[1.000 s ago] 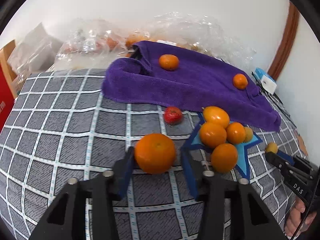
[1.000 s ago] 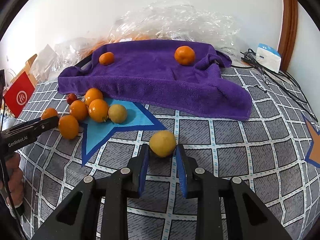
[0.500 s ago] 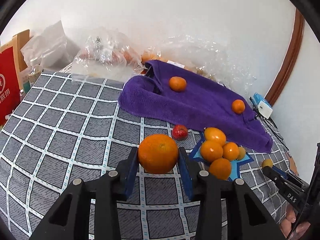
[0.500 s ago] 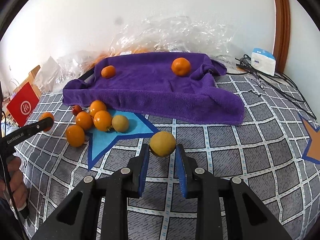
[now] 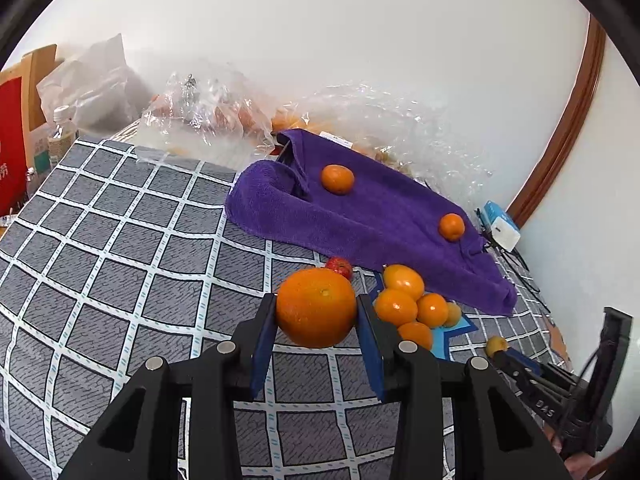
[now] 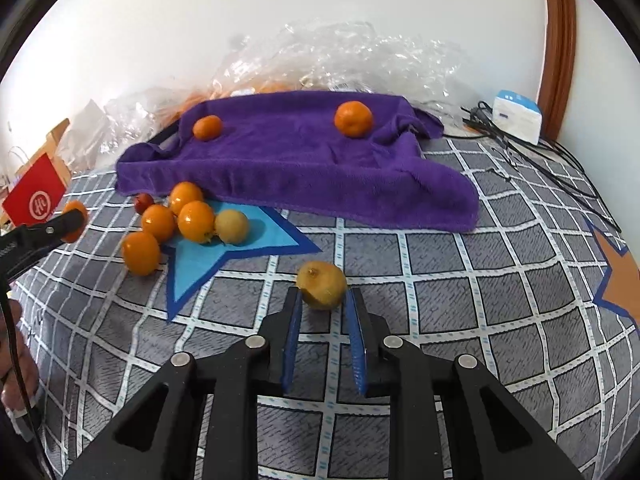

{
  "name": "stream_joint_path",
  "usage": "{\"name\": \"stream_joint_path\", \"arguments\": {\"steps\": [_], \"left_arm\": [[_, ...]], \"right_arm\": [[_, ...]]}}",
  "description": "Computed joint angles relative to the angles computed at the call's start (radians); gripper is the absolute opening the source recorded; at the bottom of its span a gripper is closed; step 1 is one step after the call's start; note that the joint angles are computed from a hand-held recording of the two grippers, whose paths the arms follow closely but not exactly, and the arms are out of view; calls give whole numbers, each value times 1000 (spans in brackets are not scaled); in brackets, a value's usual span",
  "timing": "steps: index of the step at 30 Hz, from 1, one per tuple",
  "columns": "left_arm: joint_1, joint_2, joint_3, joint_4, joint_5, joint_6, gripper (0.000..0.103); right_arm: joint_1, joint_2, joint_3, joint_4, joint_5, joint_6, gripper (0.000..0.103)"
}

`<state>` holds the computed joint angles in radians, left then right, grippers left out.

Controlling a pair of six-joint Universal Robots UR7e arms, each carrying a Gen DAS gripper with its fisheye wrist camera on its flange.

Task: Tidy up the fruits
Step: 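Lift both held fruits and carry them over the purple towel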

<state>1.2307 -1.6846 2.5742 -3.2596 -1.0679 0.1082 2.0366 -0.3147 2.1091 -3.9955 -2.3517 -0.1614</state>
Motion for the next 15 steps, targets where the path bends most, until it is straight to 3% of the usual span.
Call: {"name": "stream_joint_path", "arguments": {"steps": [5,10,11,15], "left_arm": [[-3,-5,0,18,-1,-1,37],[-9,-7,2,22,7,2,37],[-11,-7,3,20,12,3,37],[-16,-6,0,22,18,7,37]], "right_arm": [[-6,-3,-24,64,-28,26,26],[6,8,-40,59,-55,11,16],[6,5,-35,58,-50,14,9],[7,-7,-19,52,-43,17,7]]}}
